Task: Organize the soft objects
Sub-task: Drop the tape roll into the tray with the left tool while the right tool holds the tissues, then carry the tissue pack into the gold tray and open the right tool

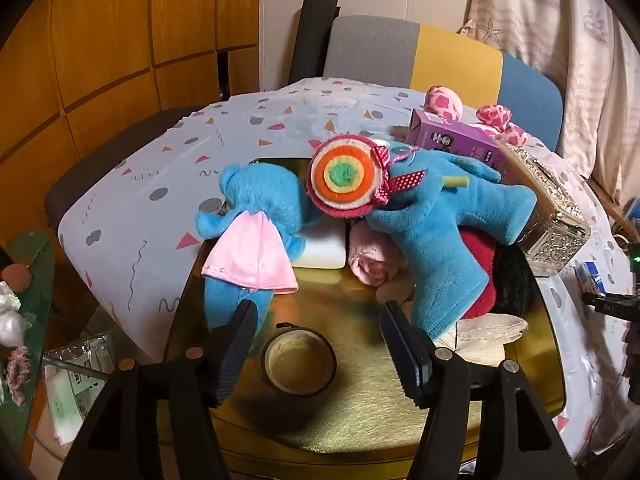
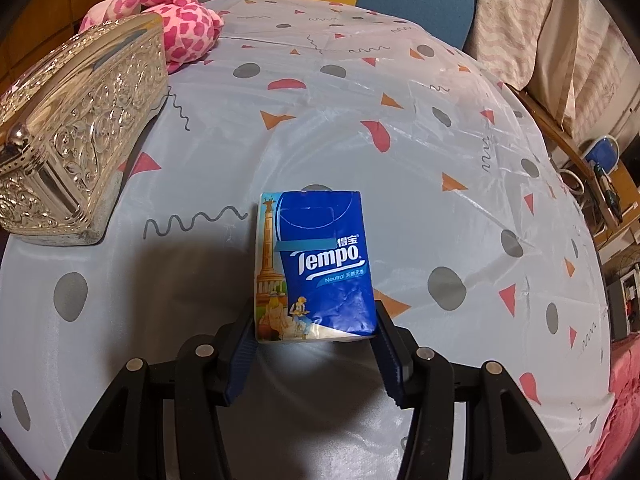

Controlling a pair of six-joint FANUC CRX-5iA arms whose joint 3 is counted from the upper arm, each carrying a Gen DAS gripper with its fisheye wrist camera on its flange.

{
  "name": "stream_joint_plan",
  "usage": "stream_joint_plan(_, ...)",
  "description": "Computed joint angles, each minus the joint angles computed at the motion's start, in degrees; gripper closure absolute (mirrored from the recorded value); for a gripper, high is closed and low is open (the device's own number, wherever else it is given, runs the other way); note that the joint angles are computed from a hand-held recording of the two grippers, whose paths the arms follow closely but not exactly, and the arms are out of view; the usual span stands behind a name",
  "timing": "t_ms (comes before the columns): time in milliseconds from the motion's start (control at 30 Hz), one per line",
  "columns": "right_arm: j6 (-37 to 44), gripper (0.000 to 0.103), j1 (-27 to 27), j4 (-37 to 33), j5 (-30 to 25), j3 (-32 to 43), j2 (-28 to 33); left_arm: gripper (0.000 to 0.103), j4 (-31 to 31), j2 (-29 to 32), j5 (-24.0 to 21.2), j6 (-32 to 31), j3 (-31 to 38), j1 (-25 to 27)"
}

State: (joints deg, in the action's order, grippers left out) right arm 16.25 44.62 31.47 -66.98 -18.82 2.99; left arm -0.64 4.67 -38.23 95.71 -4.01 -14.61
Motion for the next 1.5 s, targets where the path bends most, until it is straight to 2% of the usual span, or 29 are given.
stream_joint_plan(233,0.22,0.05,-0.69,-2.8,-0.4,1.45,0.06,0.037,0.5,-0.32,0.84,0.14,-0.23,0.08)
stream_joint_plan(467,-0.88,0.05,-0.51,-8.03,-3.49,4.93,0.61,0.036,1.51,-0.45,2.2,-0.65,-0.51,0.21)
stream_joint_plan(800,-5.04,0.05,5.04,-11.85,-4.91,6.81,0.16,0.035,2.79,-0.61,2.87,-1.67,-1.49,0.69)
stream_joint_plan(967,-9.27,0.05,8.76,-10.65,-0.38,4.66,-2.06,0.035,3.15,-1.27,3.55,-1.45,-2.2,1.32)
stream_joint_plan(1133,-14.14,0.05,13.57,-1.97,6.35,2.04,-4.65,0.034,1.83,-1.76,3.54,1.06,-1.96,2.31)
stream_joint_plan(1200,-12.18,0.05,15.49,2.3,8.34,3.36,-3.68,0.034,1.28,-1.94,3.39,2.07,-1.88,2.65)
stream_joint_plan(1333,-6.46,0.05,17.2,6.08,12.26,8.1,-0.04,0.034,0.69,-2.32,3.25,2.86,-1.9,3.03)
stream_joint_plan(1433,1.35,0.05,17.03,4.34,17.01,12.83,4.06,0.034,0.83,-2.53,3.3,2.86,-2.03,3.17)
stream_joint_plan(1500,6.07,0.05,17.25,2.65,17.03,15.78,7.05,0.033,1.09,-2.58,3.26,2.64,-2.1,3.19)
